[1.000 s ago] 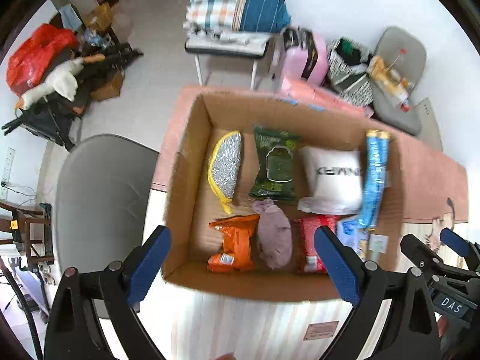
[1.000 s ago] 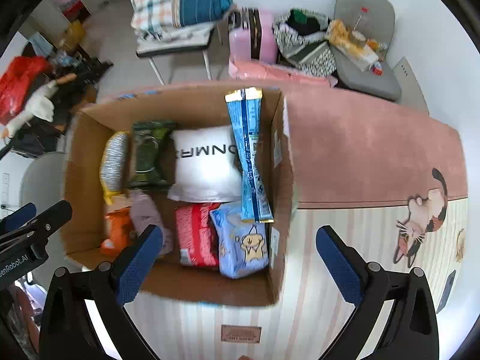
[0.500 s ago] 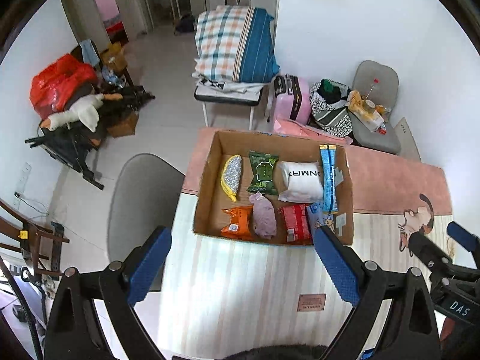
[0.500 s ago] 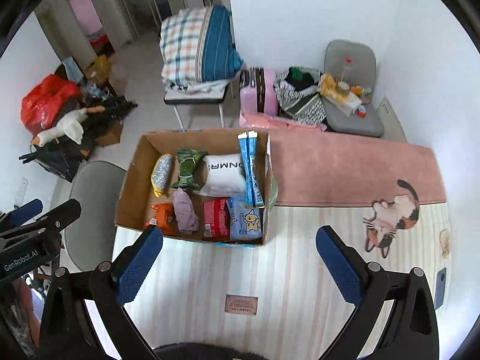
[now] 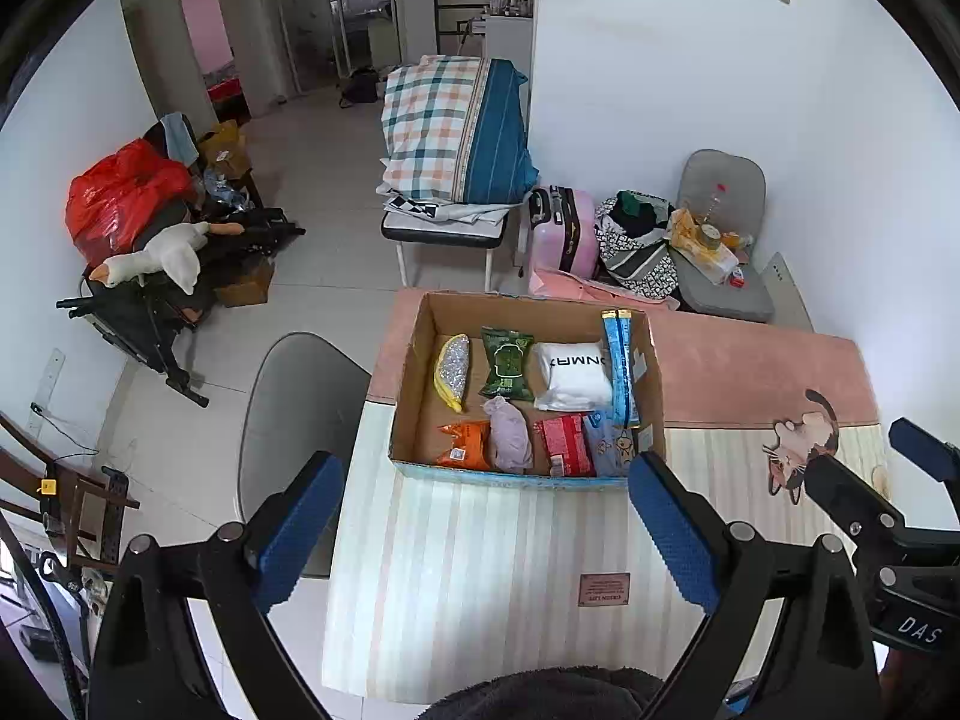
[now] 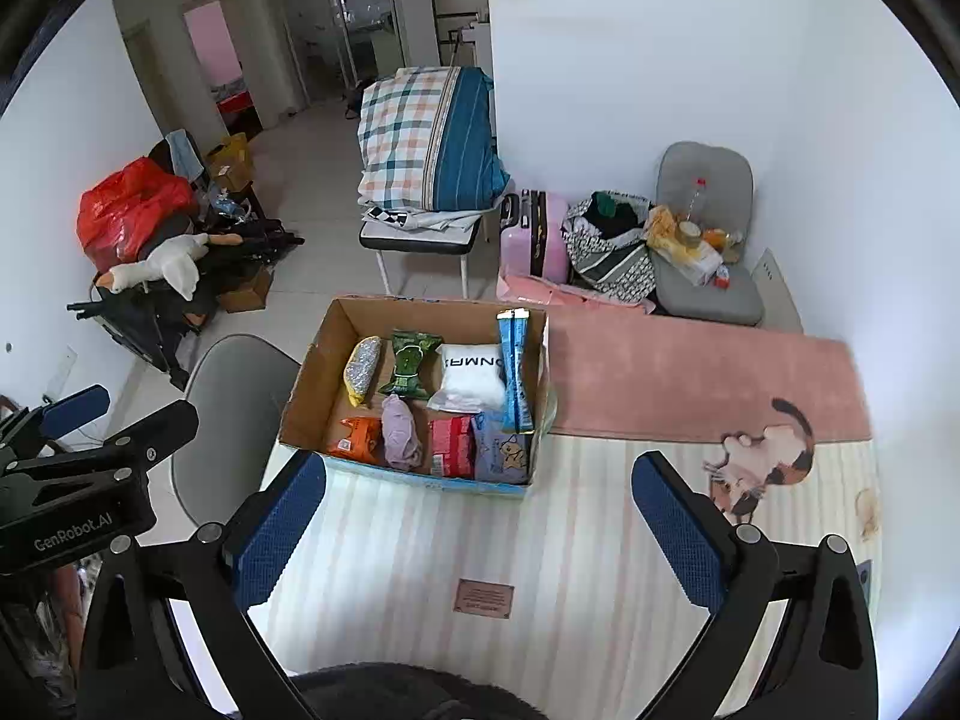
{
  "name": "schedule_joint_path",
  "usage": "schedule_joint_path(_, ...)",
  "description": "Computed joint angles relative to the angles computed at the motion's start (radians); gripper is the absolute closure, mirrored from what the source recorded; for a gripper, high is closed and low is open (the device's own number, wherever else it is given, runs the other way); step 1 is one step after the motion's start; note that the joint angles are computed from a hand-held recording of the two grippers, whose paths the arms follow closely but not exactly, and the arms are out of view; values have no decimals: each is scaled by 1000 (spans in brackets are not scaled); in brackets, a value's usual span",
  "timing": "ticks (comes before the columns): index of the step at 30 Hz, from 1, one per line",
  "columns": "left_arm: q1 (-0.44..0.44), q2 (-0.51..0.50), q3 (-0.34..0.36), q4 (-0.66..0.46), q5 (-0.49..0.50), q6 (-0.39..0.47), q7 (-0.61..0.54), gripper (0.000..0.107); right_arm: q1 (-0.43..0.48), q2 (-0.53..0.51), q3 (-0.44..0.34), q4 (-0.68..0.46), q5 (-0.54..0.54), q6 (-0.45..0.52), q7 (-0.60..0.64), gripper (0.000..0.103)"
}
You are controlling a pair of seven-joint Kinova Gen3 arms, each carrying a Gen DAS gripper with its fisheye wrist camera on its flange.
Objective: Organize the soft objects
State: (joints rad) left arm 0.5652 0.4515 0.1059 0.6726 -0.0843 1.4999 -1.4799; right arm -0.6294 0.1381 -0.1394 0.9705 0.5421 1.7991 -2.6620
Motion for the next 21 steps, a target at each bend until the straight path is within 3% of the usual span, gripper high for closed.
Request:
schedule_joint_path(7, 14, 8, -11, 12, -24, -13, 36, 10, -3, 24, 15, 5, 36, 21, -13, 0)
schedule_joint_path(11, 19, 14, -14, 28, -37, -25, 45, 6, 12, 25, 22, 29, 22, -1, -17, 0)
schedule_joint_path(21, 30, 13, -11, 48, -62, -22, 31, 5, 37, 25, 27, 69, -13, -29, -17, 0)
